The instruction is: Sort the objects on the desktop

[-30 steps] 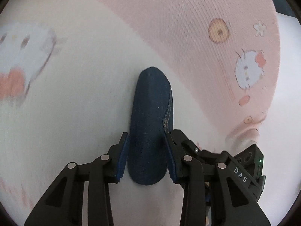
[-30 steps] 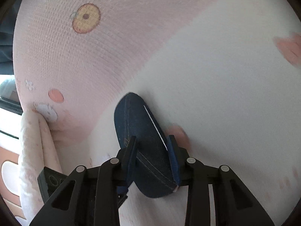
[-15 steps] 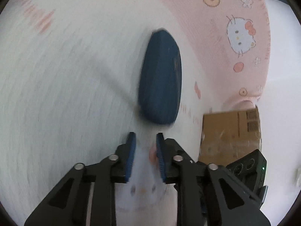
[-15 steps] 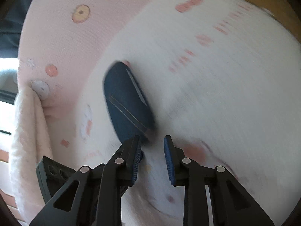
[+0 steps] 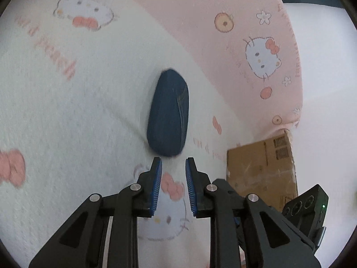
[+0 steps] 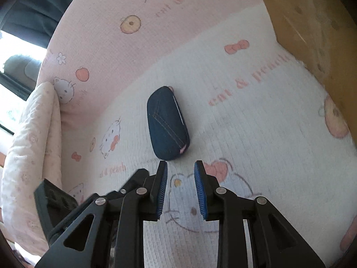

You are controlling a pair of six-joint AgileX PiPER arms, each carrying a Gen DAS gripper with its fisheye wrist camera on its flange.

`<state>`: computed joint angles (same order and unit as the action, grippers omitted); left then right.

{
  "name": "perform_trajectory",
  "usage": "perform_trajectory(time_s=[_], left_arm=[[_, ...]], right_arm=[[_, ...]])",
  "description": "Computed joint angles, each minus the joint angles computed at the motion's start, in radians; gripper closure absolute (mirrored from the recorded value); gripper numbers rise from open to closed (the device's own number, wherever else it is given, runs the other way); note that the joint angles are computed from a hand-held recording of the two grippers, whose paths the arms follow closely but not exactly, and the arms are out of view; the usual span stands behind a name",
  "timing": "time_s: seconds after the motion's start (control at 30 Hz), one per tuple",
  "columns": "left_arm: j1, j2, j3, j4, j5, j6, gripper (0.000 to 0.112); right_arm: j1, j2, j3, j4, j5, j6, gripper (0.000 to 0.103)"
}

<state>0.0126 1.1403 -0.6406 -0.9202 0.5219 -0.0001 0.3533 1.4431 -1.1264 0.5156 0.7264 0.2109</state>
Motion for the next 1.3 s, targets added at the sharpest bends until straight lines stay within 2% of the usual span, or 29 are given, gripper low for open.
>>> perform_trajectory(time_s=[0.07,0.27,0.4,0.43,0.47,0.53,0.67,0.73,0.93,1.07,1.17,1.3], left_arm=[[0.009,0.028,-0.017,0.007,-0.008,0.001,0.088],[0.073,0.158,-0.063,-0.112,-0.02,0.122,0.088],[0.088,0.248,-0.124,-0.113,-0.025,0.146,0.086],[0.094,0.279,-0.148,-0.122,-0.021,0.159,0.08],[0.102,0.302,-0.161,-0.154,-0.017,0.192,0.068],[0.132,0.367,-0.195,-0.261,0.028,0.302,0.059],[0.155,0.453,-0.241,-0.339,0.075,0.382,0.059],[0.162,0.461,-0.241,-0.366,0.084,0.407,0.06],[0.174,0.447,-0.196,-0.464,0.087,0.472,0.064],[0.161,0.432,-0.197,-0.427,0.073,0.445,0.065],[0.147,0.42,-0.203,-0.385,0.057,0.398,0.065],[0.153,0.405,-0.179,-0.417,0.058,0.4,0.065]], right_arm=[[-0.001,0.037,-0.026,0.007,0.005,-0.011,0.08],[-0.021,0.172,-0.117,0.054,0.025,-0.078,0.08],[-0.046,0.274,-0.212,0.086,0.052,-0.12,0.078],[-0.053,0.301,-0.239,0.098,0.06,-0.134,0.074],[-0.06,0.327,-0.266,0.113,0.068,-0.151,0.073],[-0.075,0.378,-0.314,0.16,0.085,-0.196,0.069],[-0.099,0.477,-0.411,0.234,0.124,-0.257,0.069],[-0.107,0.508,-0.435,0.263,0.133,-0.266,0.069],[-0.148,0.543,-0.381,0.493,0.128,-0.39,0.068],[-0.166,0.537,-0.308,0.623,0.116,-0.437,0.068],[-0.155,0.514,-0.29,0.602,0.09,-0.413,0.068],[-0.126,0.502,-0.337,0.48,0.098,-0.329,0.068]])
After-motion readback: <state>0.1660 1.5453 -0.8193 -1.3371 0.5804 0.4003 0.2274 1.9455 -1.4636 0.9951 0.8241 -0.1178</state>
